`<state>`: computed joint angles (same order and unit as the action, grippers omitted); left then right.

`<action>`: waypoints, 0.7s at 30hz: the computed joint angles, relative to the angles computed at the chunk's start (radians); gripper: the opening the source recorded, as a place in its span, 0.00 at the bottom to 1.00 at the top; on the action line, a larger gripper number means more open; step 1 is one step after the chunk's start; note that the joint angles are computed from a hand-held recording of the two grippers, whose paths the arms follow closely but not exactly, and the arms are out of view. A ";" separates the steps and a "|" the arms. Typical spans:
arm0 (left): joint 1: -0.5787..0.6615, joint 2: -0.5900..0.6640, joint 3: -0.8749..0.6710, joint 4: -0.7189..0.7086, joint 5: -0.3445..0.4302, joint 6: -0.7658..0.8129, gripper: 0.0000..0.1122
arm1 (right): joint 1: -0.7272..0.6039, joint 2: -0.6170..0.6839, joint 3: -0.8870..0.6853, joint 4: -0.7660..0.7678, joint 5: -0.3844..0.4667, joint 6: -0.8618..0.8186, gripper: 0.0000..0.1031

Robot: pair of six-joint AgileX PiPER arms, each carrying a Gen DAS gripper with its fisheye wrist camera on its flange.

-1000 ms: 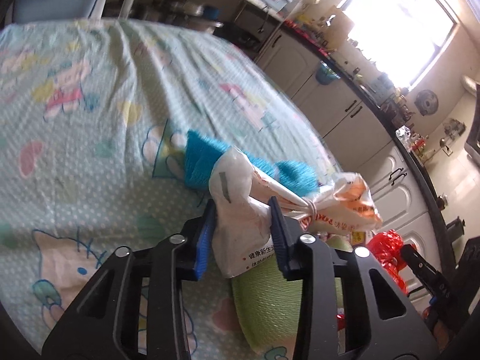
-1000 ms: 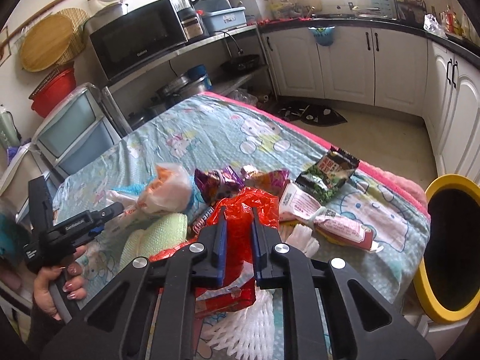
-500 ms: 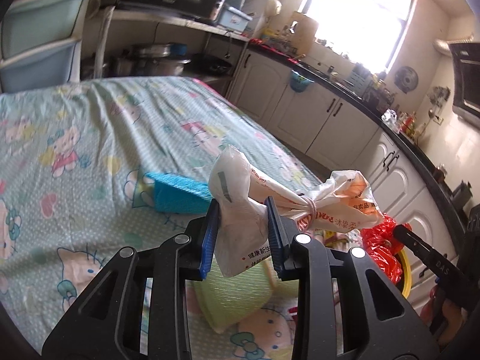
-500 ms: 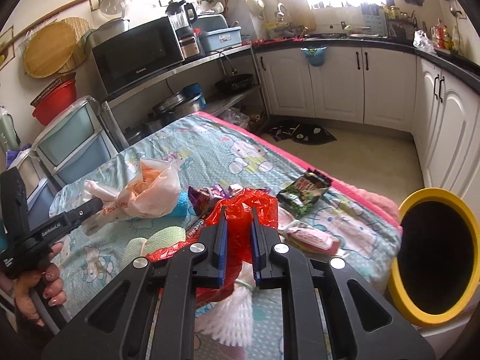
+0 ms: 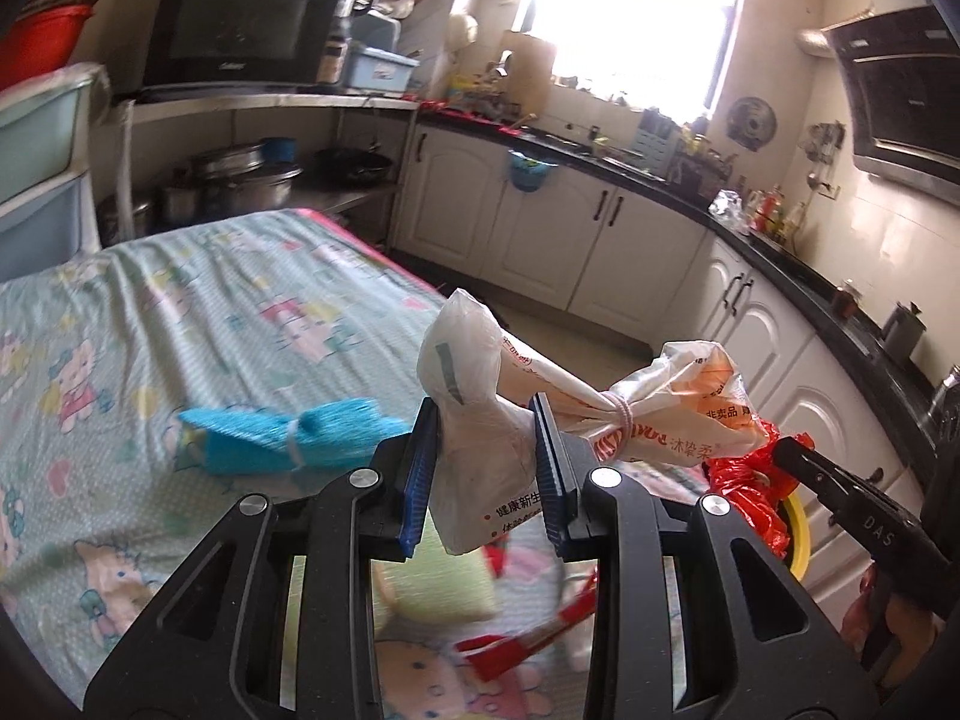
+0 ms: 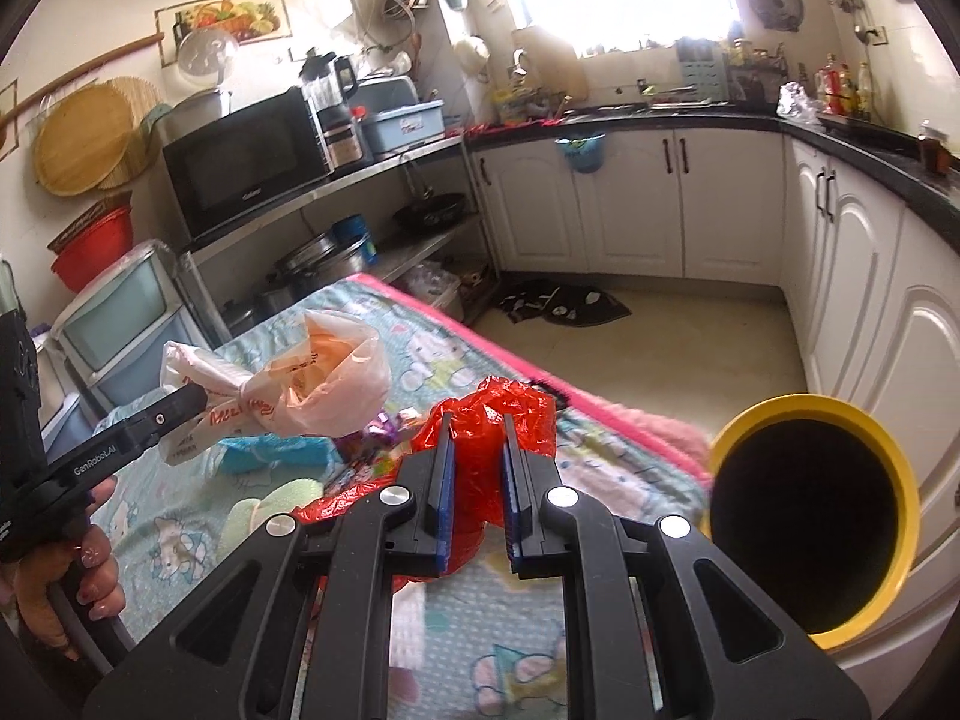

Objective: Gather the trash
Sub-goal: 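Carry the red bag over the yellow bin and open the right tool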

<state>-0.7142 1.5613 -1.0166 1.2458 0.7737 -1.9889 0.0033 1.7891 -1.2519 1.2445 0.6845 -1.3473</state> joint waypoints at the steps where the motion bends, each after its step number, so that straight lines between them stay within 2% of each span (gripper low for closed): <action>1: -0.004 0.013 -0.020 0.000 0.000 0.009 0.21 | -0.014 -0.002 0.002 0.005 0.002 -0.007 0.12; 8: -0.020 0.114 -0.166 -0.013 -0.007 0.088 0.21 | -0.101 -0.009 -0.009 0.028 0.013 -0.034 0.12; 14: -0.016 0.207 -0.294 -0.044 -0.044 0.162 0.21 | -0.169 0.001 -0.033 0.057 0.000 -0.053 0.12; 21: -0.032 0.314 -0.446 -0.100 -0.045 0.272 0.21 | -0.244 0.033 -0.062 0.094 -0.029 -0.077 0.12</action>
<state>-0.7465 1.8752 -1.4631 1.1459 0.7285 -1.7173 -0.2402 1.8225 -1.3135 1.3388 0.6555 -1.4243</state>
